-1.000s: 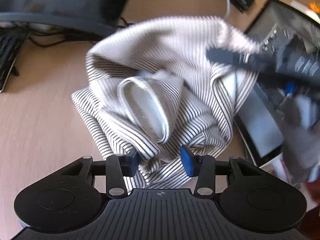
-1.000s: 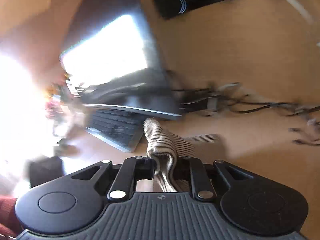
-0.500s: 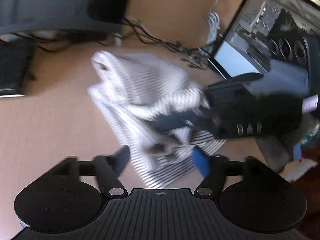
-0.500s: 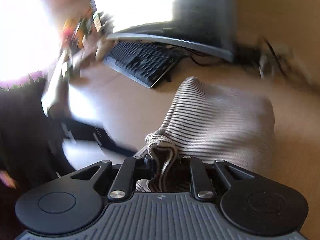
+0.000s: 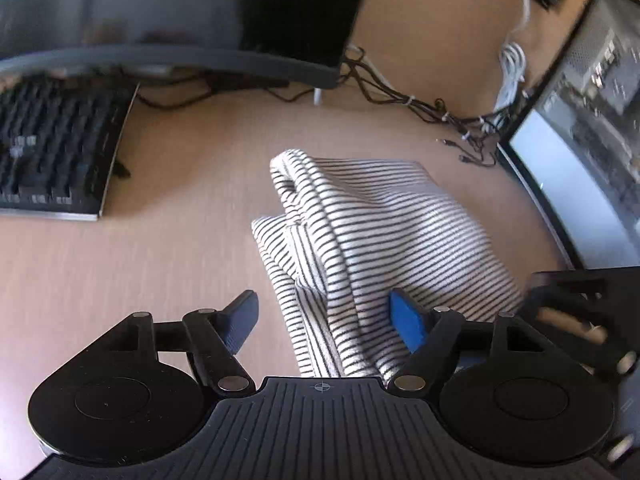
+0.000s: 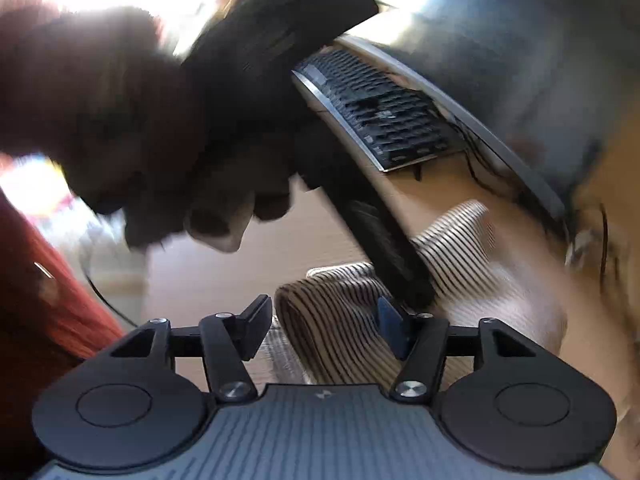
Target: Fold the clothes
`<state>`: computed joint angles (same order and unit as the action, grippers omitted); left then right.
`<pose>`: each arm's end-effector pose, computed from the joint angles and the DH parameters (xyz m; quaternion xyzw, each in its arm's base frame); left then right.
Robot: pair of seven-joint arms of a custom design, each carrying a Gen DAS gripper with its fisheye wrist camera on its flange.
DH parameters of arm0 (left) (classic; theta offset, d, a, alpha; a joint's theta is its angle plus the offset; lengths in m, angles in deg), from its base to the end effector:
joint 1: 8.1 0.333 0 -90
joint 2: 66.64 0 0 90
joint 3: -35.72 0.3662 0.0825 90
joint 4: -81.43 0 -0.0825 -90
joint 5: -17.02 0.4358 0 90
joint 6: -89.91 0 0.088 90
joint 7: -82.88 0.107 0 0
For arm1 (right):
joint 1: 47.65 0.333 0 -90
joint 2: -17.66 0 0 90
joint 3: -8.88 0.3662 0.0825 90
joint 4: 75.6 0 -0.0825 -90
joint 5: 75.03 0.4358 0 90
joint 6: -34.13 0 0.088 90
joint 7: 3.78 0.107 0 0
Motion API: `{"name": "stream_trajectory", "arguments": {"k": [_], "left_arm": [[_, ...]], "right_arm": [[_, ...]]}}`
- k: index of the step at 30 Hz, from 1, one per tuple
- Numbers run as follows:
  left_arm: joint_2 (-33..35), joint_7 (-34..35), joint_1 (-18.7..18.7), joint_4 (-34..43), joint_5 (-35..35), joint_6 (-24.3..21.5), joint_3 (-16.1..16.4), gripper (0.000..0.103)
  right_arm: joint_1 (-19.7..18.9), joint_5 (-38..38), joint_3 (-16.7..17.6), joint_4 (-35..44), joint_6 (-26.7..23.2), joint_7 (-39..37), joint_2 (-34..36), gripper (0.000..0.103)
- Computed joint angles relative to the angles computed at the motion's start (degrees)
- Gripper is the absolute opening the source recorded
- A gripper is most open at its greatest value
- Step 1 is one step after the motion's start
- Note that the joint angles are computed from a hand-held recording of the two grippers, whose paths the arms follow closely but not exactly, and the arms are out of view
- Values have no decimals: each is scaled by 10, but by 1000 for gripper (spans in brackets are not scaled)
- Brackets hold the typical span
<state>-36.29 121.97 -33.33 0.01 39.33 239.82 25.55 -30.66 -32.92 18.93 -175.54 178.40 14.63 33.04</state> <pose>0.6872 -0.4567 0.4967 -0.6821 0.6445 -0.3241 0.1197 0.6612 0.3169 0.5017 -0.9111 0.1695 -0.0981 0.3627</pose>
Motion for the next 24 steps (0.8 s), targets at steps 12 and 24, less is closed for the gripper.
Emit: {"name": "stream_trajectory", "arguments": {"k": [12,24], "left_arm": [[-9,11,14,-25,-23,25,-9,80],[-21,-14,-20,-25,58,-9,17,80]], "right_arm": [[-87,121,-28,75,-159,351,73,92],[-45,3,-21,69,-44,168,34,51]]}}
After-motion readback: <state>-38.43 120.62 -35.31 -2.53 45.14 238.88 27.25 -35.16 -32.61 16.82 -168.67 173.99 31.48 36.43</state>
